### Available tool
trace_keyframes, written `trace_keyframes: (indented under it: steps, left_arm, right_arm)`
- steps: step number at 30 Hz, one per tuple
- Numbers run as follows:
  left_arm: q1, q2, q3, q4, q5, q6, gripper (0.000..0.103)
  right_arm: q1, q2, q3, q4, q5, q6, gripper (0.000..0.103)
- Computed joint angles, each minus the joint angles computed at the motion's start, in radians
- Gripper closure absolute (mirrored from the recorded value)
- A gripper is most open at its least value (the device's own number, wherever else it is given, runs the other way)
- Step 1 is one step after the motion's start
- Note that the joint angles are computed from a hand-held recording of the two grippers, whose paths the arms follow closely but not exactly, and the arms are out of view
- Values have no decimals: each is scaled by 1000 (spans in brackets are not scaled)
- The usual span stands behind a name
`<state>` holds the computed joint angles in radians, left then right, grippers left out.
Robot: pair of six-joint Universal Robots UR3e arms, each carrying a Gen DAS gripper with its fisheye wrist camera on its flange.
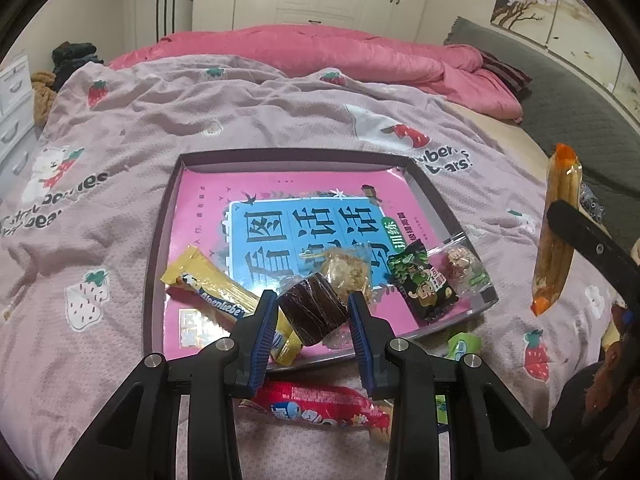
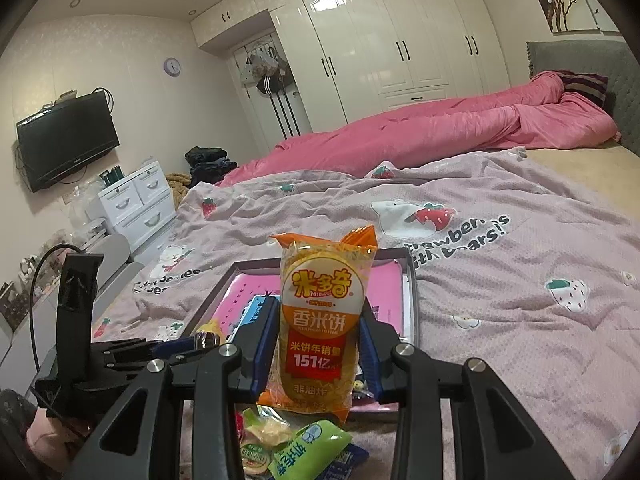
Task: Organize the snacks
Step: 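Lower the yellow rice-cracker bag into the tray with the right tool while the left holds the chocolate square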
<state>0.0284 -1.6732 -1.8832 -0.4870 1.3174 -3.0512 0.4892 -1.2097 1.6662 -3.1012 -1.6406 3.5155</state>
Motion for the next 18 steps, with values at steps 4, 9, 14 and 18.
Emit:
trace_keyframes:
  steps: [4, 9, 14, 18]
  left_arm:
    - [-8, -26, 11, 9, 8, 0, 66]
    - [-16, -55, 25, 12, 17, 1, 66]
    - [-29, -80, 38, 15, 29, 4, 66]
    - [-38, -94, 46, 16, 36, 7, 66]
  right_arm:
    - [-4, 23, -29, 13, 6, -1, 65]
    - [-6, 52, -61, 22, 11, -2, 65]
    - [-3, 90, -107, 35, 11, -9, 65]
    - [-1, 119, -140, 48, 9, -20, 65]
